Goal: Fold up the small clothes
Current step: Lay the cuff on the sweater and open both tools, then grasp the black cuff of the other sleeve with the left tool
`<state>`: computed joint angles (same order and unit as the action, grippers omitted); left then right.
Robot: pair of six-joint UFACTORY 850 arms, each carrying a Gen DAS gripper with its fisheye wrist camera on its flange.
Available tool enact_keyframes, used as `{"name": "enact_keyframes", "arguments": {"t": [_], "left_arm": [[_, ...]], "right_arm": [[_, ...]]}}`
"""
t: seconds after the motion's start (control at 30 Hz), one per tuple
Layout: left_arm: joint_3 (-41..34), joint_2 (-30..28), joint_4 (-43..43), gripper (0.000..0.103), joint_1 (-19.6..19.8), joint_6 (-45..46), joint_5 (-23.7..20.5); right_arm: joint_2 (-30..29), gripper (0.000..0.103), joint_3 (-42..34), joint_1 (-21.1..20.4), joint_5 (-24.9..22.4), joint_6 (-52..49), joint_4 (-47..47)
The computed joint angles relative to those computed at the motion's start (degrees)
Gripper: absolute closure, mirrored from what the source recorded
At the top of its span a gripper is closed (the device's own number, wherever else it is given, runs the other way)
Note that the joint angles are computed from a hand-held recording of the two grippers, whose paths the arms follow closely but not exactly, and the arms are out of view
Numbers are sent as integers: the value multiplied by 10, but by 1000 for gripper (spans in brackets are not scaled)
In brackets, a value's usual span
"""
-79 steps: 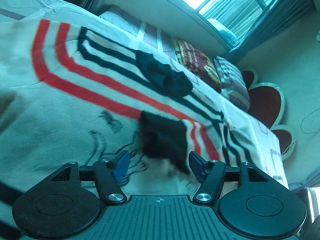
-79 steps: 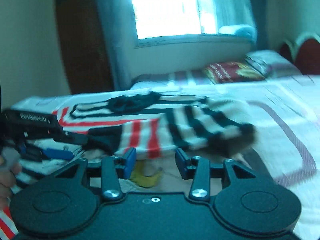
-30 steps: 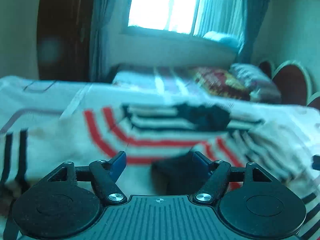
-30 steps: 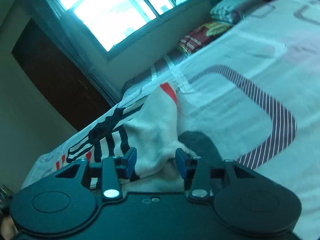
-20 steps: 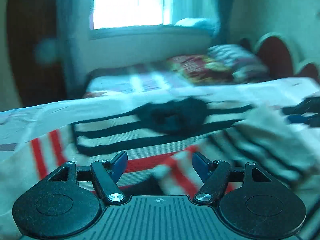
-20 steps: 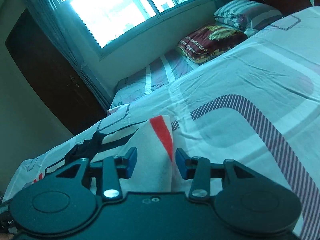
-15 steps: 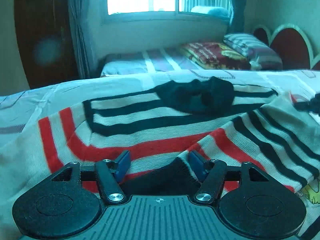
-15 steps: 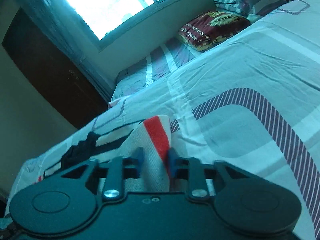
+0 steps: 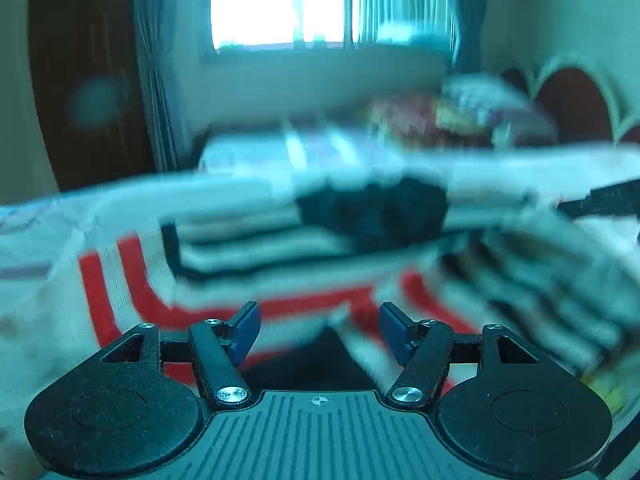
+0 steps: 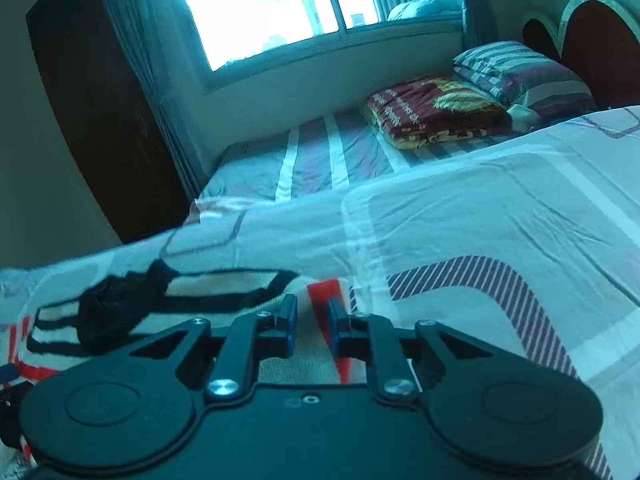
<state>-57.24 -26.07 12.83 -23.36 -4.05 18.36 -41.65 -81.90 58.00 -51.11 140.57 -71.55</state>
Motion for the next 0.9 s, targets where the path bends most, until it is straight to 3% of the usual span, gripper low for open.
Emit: {"name": "enact_keyframes", "arguments": {"t": [0.07,0.13,0.3,0.4,0.43,0.53,0.6,0.67,0.73,0.83,0.9], "left_arm": [[9,8,-2,33,6,-12,6],[46,35,-23,33,13,7,63],[115,82,75,33,28,-73,114],[115,67,58,31,18,-49,79],[114,65,51,28,17,-57,87],[97,68,79,26,19,-106,45],[113,90,88,26,30,-129,53],[142,117,110,26,57,-174,75],[171,140,137,26,103,-240,96],[200,152,186,26,206,-366,120],[205,147,176,26,274,-400,129]], "right_arm": [[-8,87,-23,6,-22,-33,28],[0,81,-21,31,-51,-14,-3],[-24,82,-63,103,-110,-120,23],[-61,83,-109,121,-117,-179,86],[-74,82,-122,122,-118,-196,104],[-101,81,-172,123,-162,-233,125],[-91,63,-168,129,-165,-197,101],[-74,54,-150,144,-171,-141,67],[-66,54,-145,155,-177,-137,64],[-52,54,-130,166,-168,-123,71],[-50,54,-126,171,-167,-106,75]]}}
